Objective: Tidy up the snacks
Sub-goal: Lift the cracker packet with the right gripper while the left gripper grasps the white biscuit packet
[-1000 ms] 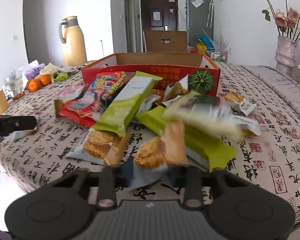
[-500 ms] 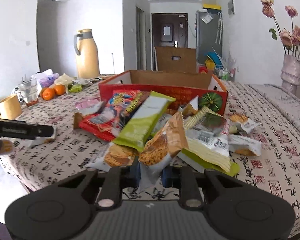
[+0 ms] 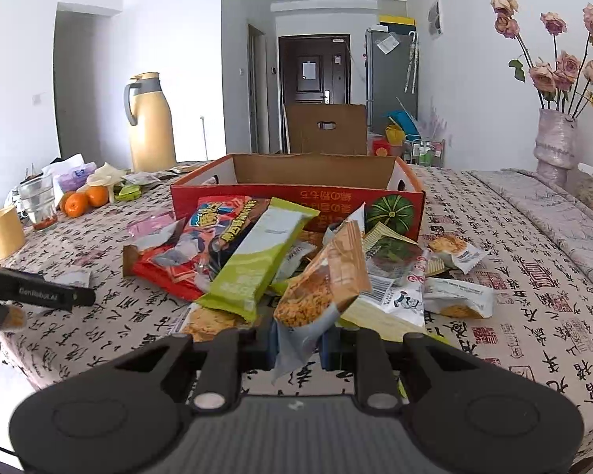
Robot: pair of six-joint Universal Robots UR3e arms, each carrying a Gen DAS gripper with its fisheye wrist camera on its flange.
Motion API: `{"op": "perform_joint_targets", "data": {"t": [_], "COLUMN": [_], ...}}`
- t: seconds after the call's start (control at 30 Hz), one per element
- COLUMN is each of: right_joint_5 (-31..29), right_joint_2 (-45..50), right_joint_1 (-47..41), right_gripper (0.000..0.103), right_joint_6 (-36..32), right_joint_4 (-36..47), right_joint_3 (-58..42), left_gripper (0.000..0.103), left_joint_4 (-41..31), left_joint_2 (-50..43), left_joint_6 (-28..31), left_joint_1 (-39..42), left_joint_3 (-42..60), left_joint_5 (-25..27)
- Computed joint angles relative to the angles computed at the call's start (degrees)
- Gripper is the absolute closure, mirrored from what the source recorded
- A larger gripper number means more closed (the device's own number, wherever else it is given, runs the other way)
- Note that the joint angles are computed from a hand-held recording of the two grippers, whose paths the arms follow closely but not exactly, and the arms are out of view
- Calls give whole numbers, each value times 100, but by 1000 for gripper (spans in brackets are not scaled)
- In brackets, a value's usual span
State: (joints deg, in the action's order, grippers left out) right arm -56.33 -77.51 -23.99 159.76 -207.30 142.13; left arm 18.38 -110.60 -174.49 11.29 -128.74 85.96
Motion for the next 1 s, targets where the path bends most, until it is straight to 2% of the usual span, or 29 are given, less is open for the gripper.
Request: {"op": "perform_joint_targets", "data": {"t": [0.13,0.33,0.53,0.6,1.0], "right_joint_5": [-72,-156,-136,-119,25], "right_joint_2": [85,129,151,162,183], "right_joint_1": [63,103,65,48,-92], "right_gripper": [84,84,84,84,84], "right_joint_6": [11,63,68,69,69], "right_joint_4": [16,7,13,18,-16], "right_joint_3": [-70,-113,-119,-123,-79], "left_gripper": [8,18,32,43,54], "left_joint_4": [110,187,356,398,490], "left_joint_2": [26,46,54,85,78], "left_joint_6": [88,94,131,140,81], "left_joint_1": [118,72,62,83,-49], "left_joint_3": [-118,-136,-193,-235,-170], "left_joint_5": [-231,-287,-457,-571,-604]}}
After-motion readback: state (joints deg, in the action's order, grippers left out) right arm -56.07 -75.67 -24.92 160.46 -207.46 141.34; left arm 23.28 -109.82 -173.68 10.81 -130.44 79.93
